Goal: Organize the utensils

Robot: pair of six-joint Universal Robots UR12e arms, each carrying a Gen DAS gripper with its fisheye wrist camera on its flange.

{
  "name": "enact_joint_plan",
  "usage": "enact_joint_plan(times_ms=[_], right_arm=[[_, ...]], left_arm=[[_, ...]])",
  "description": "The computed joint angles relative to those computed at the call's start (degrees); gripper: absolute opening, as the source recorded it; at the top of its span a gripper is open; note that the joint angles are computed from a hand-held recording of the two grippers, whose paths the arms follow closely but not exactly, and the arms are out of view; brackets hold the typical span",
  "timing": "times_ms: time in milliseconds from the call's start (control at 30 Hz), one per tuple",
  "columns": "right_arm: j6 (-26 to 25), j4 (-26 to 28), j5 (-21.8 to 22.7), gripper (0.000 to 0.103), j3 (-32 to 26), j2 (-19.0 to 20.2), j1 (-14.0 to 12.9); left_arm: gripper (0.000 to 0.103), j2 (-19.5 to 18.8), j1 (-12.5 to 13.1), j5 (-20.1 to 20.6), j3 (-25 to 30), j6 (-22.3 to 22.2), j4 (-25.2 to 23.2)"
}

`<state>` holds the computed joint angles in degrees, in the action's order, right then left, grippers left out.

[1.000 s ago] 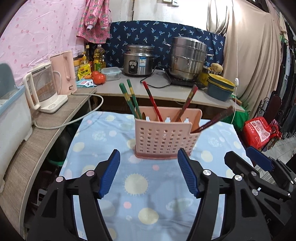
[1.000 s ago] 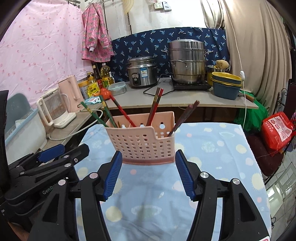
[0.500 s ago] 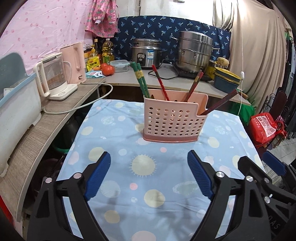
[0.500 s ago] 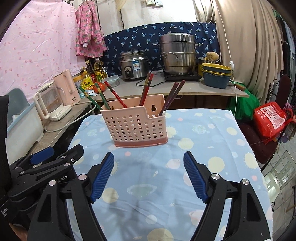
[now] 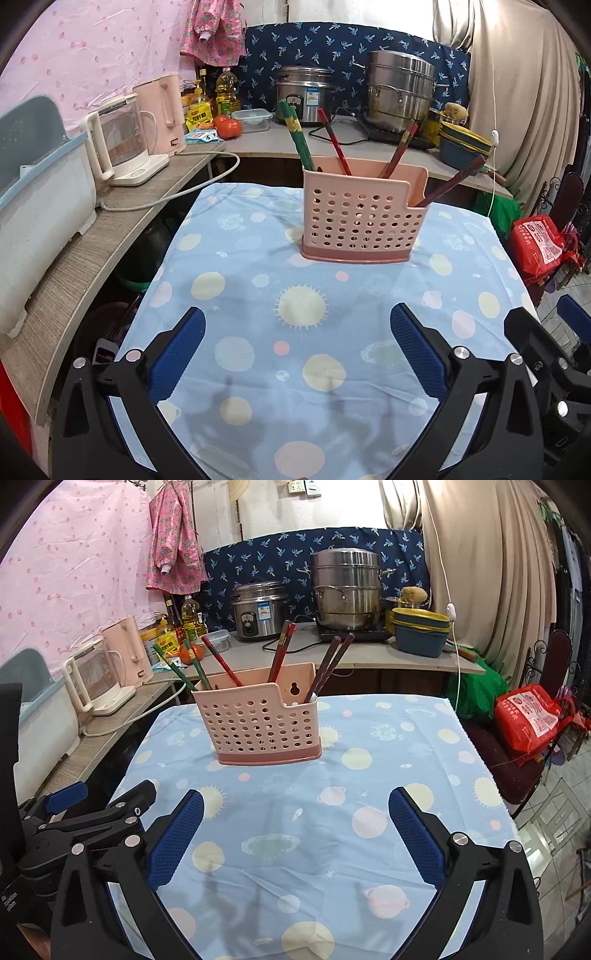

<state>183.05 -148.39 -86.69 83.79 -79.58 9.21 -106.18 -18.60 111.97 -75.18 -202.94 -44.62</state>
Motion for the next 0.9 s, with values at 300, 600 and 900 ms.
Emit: enact_joint_plan(times_ms=[300, 600, 900], right_arm=[[-0.59, 0.08, -0.67, 0.097, 0.62, -0.43, 0.00], [-0.45, 0.41, -0.90, 0.097, 1.05, -0.70, 0.04], [-0.67, 0.55, -0.94, 0.097, 1.49, -0.96, 0.03]], left_arm=[[0.096, 0.04, -0.63, 1.73, -0.19, 0.56, -0.28], [0.096, 0.34, -0.59, 1.13, -0.63, -0.02, -0.13], [0.096, 0.43, -0.64, 1.22, -0.96, -0.26, 0.23]])
